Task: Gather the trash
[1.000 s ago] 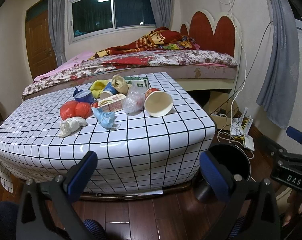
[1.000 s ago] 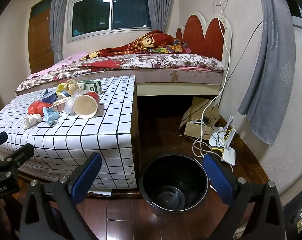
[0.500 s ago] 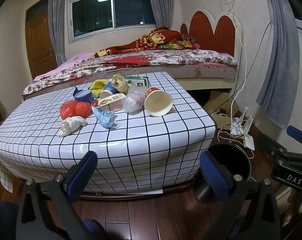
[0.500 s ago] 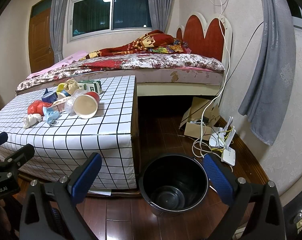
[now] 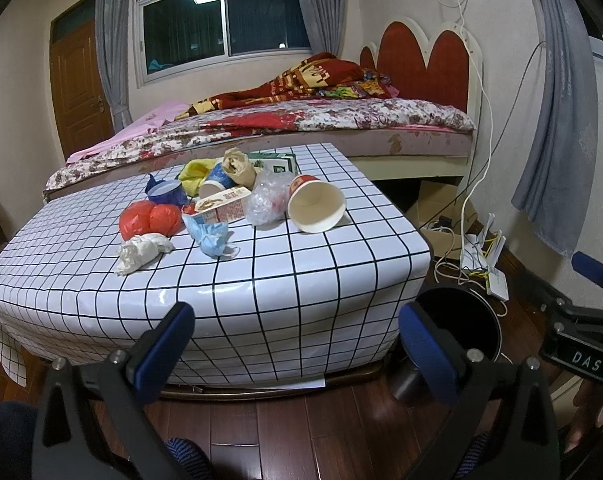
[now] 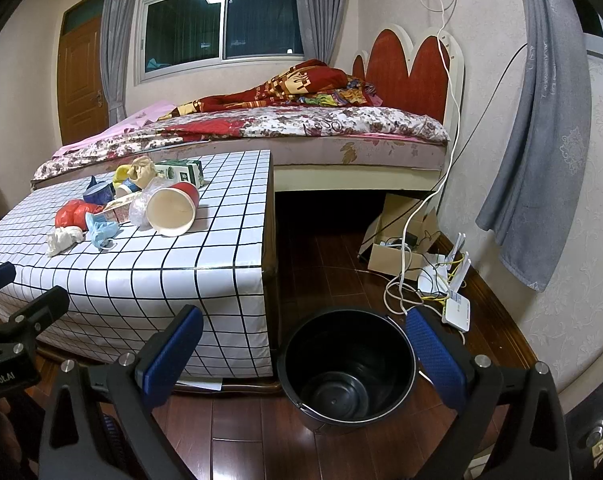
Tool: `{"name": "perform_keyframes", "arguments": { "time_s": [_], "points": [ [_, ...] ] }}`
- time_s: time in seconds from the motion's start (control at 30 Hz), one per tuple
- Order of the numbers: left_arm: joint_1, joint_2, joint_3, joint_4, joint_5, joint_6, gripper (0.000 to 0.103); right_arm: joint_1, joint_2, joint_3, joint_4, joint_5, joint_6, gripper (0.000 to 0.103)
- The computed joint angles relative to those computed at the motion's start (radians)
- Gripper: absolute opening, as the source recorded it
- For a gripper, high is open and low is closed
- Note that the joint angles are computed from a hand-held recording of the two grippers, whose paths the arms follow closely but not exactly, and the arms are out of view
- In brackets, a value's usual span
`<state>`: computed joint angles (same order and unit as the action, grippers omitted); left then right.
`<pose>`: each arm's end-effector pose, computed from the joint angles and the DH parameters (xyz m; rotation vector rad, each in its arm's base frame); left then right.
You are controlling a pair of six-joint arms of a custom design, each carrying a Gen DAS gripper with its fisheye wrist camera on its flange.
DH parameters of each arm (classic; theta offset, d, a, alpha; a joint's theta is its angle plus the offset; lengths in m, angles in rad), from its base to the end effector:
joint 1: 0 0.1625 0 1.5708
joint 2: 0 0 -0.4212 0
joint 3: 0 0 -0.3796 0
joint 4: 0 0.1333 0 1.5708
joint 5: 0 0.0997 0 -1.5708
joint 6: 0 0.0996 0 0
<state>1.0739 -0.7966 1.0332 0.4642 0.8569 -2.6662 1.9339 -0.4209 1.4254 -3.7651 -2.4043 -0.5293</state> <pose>-0.1386 -0.6720 0.2499 0.7038 2.1633 -1.0505 0.2998 -0.6214 0.0819 0.3125 -1.9977 1.2350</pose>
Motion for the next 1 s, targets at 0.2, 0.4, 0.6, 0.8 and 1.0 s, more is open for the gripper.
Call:
{"name": "perform_keyframes", "arguments": {
  "time_s": [0.2,0.4,0.6,0.8,1.0],
  "points": [
    [-0.002,0.0,0.0,0.001,-0.002,-0.003,0.102,0.0,0.001,-0.001,0.0,-0.001,0.0,0.102],
    [-0.001,0.001,-0.001,0.0,-0.001,-0.003,0.102,0.0,0.001,-0.002,0.001,0.0,-0.001,0.102],
    [-0.001,0.001,-0.002,0.002,-0.005,-0.005,0.102,0.0,0.003,-0.004,0.002,-0.002,0.0,0.102],
    [0.002,0.002,0.001,-0.004,-0.006,-0.001,0.102,-0.002,0.004,-0.003,0.002,-0.005,0.001,0.102],
    [0.012,0.0,-0.001,-0.008,-0.008,0.002,0.102,-0.009,0.015,-0.006,0.012,0.0,0.0,0.102]
  ]
}}
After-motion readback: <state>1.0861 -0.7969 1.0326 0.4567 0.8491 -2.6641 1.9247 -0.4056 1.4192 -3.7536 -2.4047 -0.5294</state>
